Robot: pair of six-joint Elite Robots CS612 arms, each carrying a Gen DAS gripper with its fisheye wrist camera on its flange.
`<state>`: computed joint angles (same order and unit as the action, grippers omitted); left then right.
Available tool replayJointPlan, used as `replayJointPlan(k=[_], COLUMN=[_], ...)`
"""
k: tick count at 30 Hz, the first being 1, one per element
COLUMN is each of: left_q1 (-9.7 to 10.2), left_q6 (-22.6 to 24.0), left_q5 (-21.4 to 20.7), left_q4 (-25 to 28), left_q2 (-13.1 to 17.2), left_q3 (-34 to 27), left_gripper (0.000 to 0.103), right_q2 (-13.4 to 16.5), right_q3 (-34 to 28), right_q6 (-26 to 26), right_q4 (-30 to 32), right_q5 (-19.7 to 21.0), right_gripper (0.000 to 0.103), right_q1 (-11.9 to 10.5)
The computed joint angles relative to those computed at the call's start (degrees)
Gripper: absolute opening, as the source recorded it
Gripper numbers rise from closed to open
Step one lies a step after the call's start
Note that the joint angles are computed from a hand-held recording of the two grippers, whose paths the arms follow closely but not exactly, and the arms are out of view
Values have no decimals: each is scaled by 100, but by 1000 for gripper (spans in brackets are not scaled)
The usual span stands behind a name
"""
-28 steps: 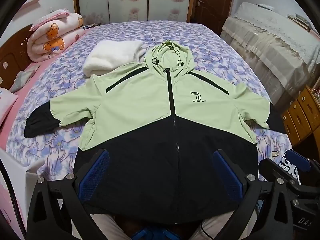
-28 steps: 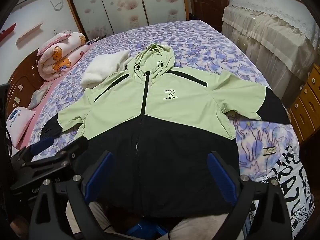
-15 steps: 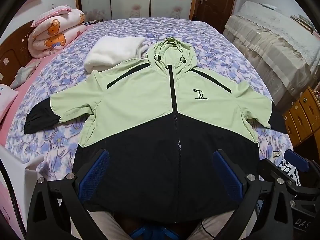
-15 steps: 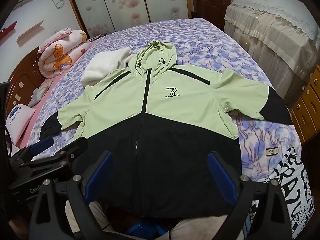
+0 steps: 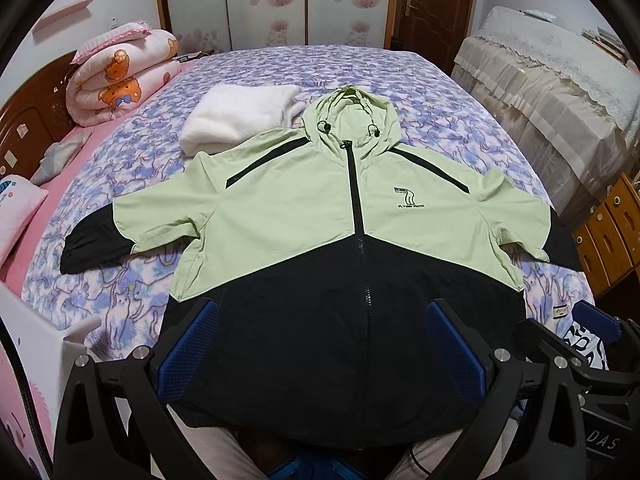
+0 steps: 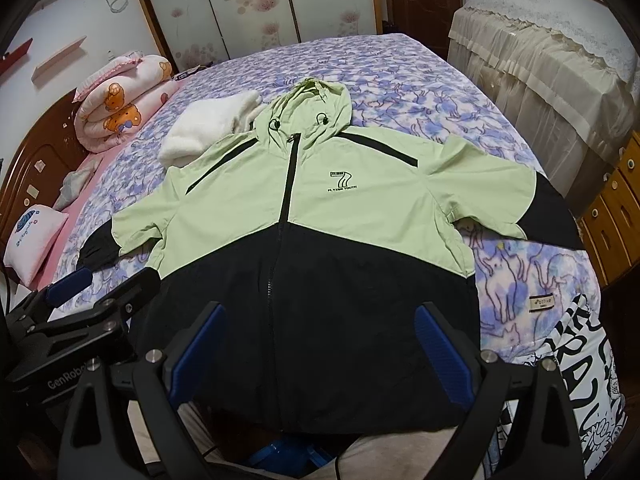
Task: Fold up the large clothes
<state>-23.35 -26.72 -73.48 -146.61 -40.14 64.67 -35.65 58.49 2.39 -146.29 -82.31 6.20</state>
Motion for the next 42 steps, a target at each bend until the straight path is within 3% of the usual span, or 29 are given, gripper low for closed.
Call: replayJointPlan(k=[42], left_q1=[111], left_q6=[22], left_q5=[-46], left_q4=[-161], left_q2=[-175], left_q3=[290], left_gripper=[102], right_q2=[3], right_q3=[-14], right_q6=[4], right_q4=[-32], right_q5=[-32], right_gripper=[96], right_q1=[36])
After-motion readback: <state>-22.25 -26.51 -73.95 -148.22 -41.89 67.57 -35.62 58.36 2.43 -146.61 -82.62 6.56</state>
